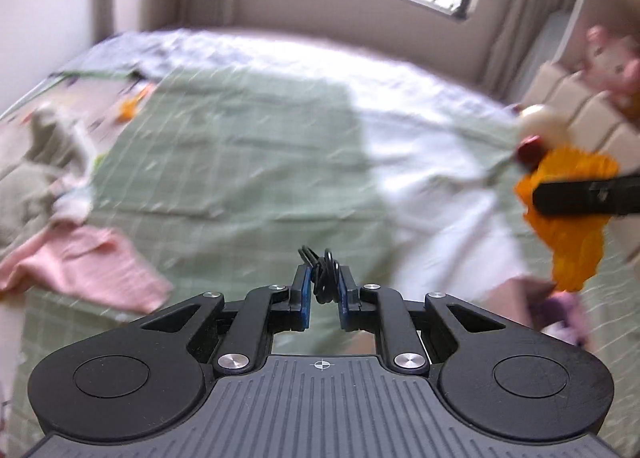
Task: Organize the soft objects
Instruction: 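Carry the cable into the pink box with the left gripper while the right gripper drops the flower in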
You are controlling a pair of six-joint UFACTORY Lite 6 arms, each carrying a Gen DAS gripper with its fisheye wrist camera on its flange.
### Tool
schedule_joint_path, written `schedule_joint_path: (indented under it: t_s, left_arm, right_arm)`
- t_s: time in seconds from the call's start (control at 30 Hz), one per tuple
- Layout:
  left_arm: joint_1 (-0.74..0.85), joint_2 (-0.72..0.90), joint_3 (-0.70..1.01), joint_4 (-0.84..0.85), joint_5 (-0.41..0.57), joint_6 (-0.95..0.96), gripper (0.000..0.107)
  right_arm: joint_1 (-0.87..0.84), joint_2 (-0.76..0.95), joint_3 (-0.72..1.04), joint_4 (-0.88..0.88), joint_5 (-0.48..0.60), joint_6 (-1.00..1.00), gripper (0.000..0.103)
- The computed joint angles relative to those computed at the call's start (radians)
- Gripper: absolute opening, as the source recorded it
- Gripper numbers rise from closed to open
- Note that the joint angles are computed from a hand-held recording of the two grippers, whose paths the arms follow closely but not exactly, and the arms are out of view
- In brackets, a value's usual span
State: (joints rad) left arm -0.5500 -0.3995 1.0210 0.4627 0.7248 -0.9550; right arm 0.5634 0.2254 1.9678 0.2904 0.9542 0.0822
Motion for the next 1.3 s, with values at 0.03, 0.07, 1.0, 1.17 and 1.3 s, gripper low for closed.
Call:
schedule_joint_path:
  t_s: [0.03,0.07,1.0,1.17,1.3]
  left_arm:
    - [-0.049,0.041,0.056,0.026,-0.001,-0.039,0.016]
    - [-0.087,0.086,0.109,0.038,-0.011,-0.06,0.016]
    - [-0.52,1.003,0.44,1.168,-0.401,-1.319,0.02]
    - [-0.584,0.86,0.139,1.655,-0.24,-1.838,0.02]
    - [-0.723,0.81,-0.068,1.681,0.02,-1.964,0.02]
  right_arm:
    - [-0.05,-0.05,-0.04,0.016,0.008,-0.027,0.01]
    - [-0.107,-0.095,-0.077,0.036,0.02,-0.06,0.01]
    - [-0.959,-0.292,-1.076,0.682,-0.212,-0.973,0.04]
    - [-0.98,-0.503,-1.337,0.93,-0.253,-1.319,0.04]
    - [-0.896,-0.829,-1.615,1.049,-0.349,-1.52,0.054]
